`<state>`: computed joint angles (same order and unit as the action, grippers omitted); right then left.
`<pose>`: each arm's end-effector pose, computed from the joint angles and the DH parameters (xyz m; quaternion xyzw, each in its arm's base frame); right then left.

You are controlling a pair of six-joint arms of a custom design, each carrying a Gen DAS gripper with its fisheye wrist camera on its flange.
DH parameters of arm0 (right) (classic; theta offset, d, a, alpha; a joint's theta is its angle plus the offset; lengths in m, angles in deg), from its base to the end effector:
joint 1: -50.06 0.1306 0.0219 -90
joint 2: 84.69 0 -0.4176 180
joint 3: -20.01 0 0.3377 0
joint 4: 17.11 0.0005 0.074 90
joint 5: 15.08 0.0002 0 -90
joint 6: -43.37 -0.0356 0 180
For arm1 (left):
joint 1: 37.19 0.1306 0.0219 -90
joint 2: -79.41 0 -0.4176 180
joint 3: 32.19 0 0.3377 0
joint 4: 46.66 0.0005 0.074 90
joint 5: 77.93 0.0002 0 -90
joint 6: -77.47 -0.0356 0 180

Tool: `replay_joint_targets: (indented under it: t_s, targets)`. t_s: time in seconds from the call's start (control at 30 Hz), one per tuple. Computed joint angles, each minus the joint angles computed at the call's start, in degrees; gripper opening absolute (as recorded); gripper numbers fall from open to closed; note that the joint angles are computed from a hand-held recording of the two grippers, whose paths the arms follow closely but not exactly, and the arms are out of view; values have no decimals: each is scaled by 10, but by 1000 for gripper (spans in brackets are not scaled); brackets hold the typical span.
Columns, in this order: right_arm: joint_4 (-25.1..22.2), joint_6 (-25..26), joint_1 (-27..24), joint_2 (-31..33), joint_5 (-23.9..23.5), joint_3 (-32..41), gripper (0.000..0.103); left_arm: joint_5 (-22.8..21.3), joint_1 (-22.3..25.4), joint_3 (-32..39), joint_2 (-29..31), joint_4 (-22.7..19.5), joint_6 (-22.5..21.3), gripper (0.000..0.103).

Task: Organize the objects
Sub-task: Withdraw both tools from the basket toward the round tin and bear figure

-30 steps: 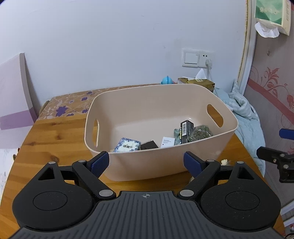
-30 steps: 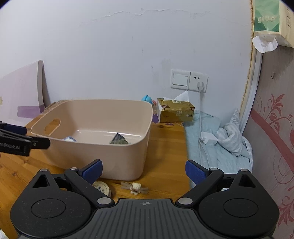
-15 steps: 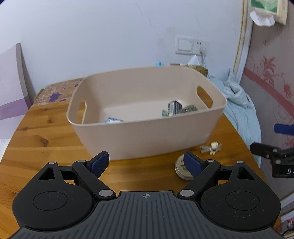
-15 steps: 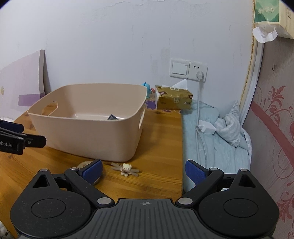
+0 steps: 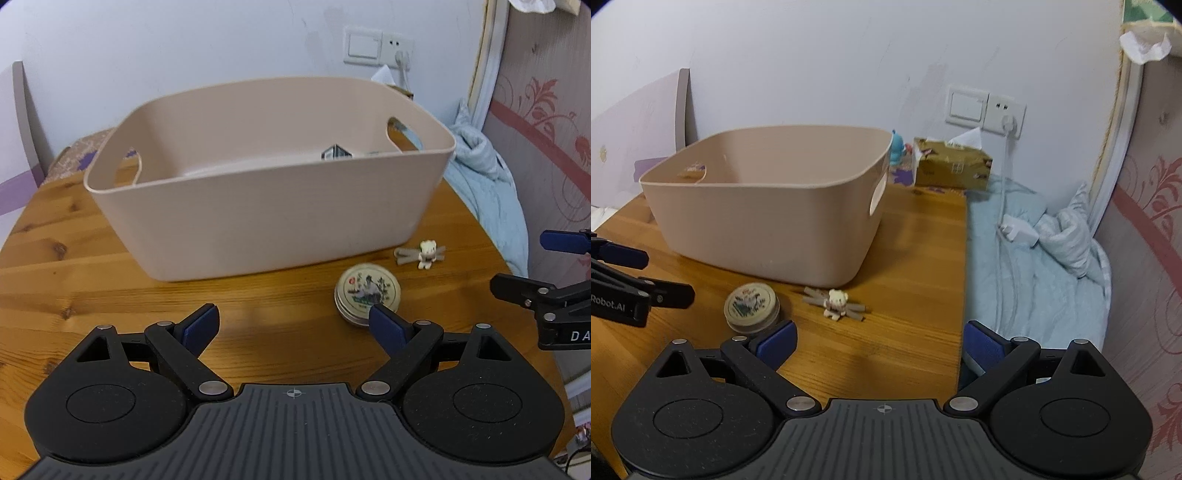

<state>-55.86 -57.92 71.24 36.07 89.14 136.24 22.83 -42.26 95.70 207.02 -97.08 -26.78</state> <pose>0.6103 0.2266 0.3882 -0.0296 0.9118 0.0009 0.4095 0.6808 -0.0676 0.3793 0.1886 0.9173 -0.0607 0.3453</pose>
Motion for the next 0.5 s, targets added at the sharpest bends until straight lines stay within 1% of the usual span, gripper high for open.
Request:
replay_joint_targets:
  t_s: [0.2, 0.33, 0.4, 0.5]
  targets:
    - [-7, 13, -5, 17, -15, 9, 98, 8, -4, 21, 19, -25, 6, 90]
    - [-14, 28, -6, 29, -17, 22, 98, 21, -7, 47, 39, -59, 10, 90]
    - [-15, 35, -6, 33, -18, 24, 98, 21, -8, 53, 45, -64, 11, 90]
    - [-15, 41, -8, 39, -22, 29, 98, 20, -12, 54, 50, -60, 6, 90]
